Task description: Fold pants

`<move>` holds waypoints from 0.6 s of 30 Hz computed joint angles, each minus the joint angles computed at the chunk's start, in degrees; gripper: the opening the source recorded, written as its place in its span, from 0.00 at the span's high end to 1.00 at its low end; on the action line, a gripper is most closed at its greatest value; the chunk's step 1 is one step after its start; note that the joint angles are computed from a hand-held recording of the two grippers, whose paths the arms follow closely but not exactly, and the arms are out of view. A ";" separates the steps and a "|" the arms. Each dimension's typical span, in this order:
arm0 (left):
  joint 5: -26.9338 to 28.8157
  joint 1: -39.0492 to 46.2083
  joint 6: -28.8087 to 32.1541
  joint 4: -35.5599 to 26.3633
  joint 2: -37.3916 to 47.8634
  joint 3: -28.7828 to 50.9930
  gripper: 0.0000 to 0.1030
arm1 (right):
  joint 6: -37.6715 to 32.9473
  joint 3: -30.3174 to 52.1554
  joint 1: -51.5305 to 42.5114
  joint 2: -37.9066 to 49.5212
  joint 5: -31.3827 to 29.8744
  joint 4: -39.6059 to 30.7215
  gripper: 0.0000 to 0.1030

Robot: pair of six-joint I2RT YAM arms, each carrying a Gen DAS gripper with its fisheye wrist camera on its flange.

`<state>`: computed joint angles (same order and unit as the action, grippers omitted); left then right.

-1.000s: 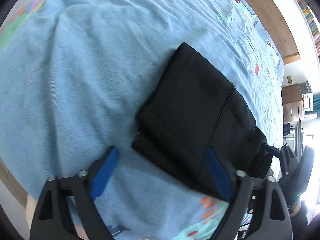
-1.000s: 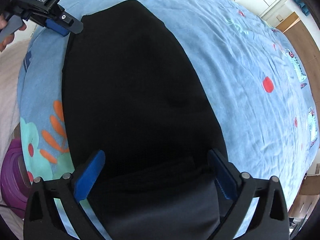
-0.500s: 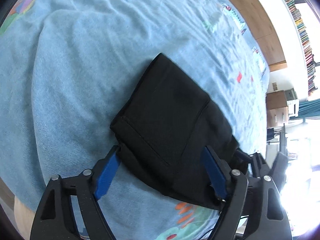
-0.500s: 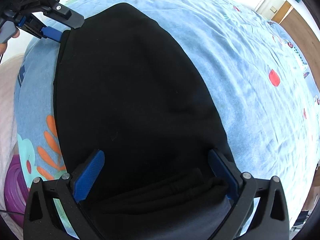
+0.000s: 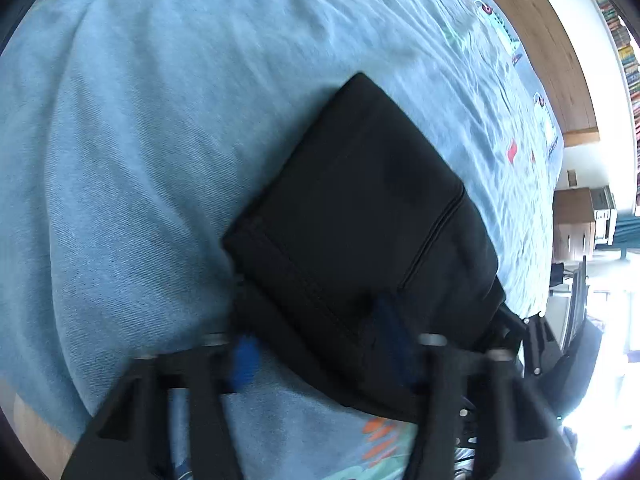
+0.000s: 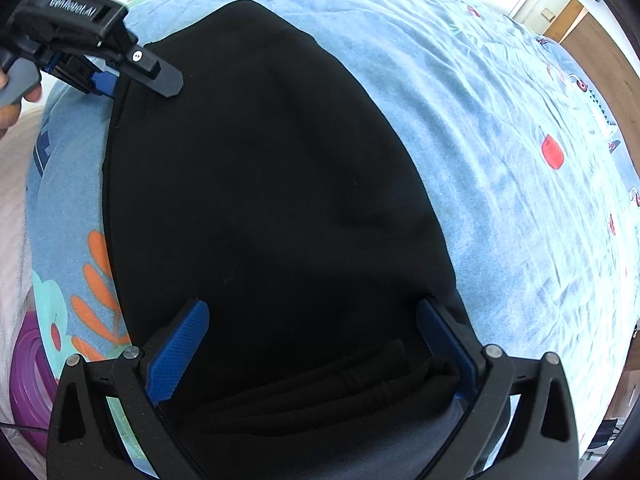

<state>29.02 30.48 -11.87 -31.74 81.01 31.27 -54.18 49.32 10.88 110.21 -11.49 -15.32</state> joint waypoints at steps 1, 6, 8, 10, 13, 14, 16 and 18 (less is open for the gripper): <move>0.37 0.64 0.66 -0.31 -0.75 -0.25 0.83 | 0.30 -0.18 0.18 0.08 0.02 0.48 0.00; 2.05 1.48 0.43 0.01 -6.15 -2.70 0.88 | 0.54 -0.92 0.07 0.02 -0.63 1.63 0.00; 1.63 0.20 -0.49 0.70 -7.61 -3.03 0.88 | 0.57 -1.57 0.02 -0.55 -0.58 1.83 0.00; 1.15 -0.58 -1.01 1.61 -6.97 -2.98 0.88 | 0.58 -1.82 -0.04 -0.58 -0.68 2.13 0.00; 0.32 -1.29 -1.94 4.06 -2.99 -2.76 0.87 | 0.57 -1.85 -0.09 -0.44 -0.81 2.18 0.00; 0.38 -1.31 -2.31 5.02 -1.61 -2.75 0.87 | 0.31 -2.27 -0.39 -0.90 -0.90 2.11 0.00; 1.48 -0.24 -1.80 6.25 0.87 -2.80 0.85 | 0.31 -2.42 -0.39 -0.92 -0.93 2.33 0.00; 2.26 0.33 -1.35 7.00 2.58 -2.60 0.85 | 0.28 -2.65 -0.43 -0.97 -1.00 2.57 0.00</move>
